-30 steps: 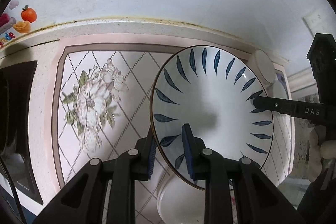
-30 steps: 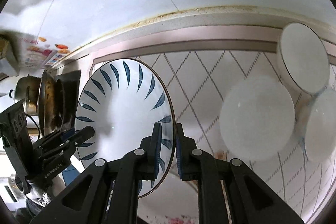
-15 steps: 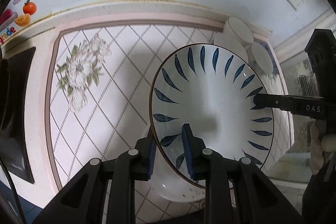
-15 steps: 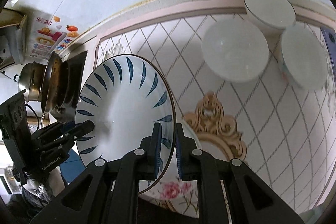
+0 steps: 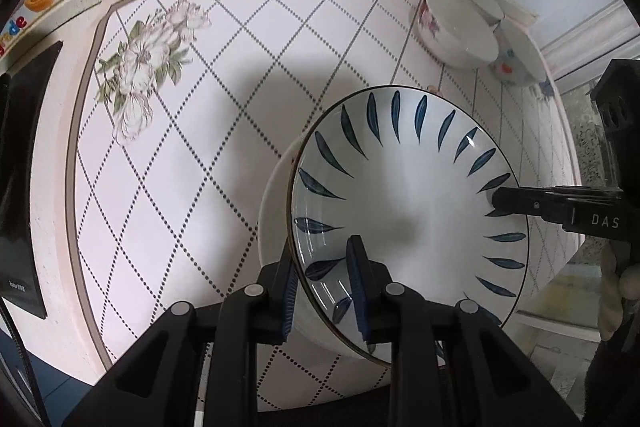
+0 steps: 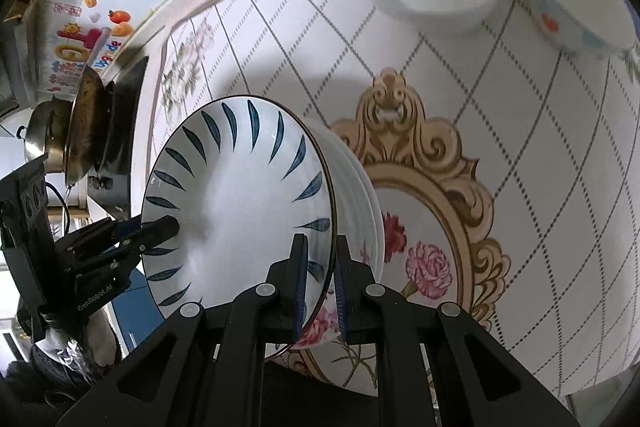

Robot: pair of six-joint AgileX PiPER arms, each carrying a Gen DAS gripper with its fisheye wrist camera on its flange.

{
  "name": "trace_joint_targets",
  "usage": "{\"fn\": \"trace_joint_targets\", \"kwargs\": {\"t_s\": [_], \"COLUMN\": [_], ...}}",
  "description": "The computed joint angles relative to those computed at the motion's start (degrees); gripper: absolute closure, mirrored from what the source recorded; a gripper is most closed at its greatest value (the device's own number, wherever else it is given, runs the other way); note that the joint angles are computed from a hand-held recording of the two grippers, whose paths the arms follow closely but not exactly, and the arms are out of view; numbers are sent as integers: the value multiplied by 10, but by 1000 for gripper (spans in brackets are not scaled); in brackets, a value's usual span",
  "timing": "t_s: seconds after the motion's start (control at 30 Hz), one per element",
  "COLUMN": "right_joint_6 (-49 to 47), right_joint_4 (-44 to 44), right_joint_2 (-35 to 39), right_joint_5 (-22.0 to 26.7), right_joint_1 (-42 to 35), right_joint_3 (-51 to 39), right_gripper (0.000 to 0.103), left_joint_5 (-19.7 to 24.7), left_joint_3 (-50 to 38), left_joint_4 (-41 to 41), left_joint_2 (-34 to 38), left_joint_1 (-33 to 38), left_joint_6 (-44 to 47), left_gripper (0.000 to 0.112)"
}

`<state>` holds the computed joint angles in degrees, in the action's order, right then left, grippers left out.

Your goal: Organize plates and bowls

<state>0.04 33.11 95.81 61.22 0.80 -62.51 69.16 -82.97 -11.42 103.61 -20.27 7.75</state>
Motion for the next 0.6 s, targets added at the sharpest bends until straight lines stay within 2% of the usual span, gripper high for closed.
{"fn": "trace_joint_targets", "kwargs": {"t_s": [0.03,0.07,0.6], "right_joint_6": [-3,-6,-36], "right_joint_4": [2,4,33], "right_joint_2": [3,3,26], "right_joint_5": [-3,-9,-60], "right_joint_1": [0,2,30], "right_joint_3": [3,13,62], "right_gripper": [89,89,89], "left_joint_5": [-28,-34,-68], "left_joint_3": [22,29,69], "left_joint_4": [-6,-7,14], "left_joint_2": [-8,-7,0], "left_joint_1": [1,2,-10], "left_joint_6": [8,8,-33], "left_gripper": [91,91,91]}}
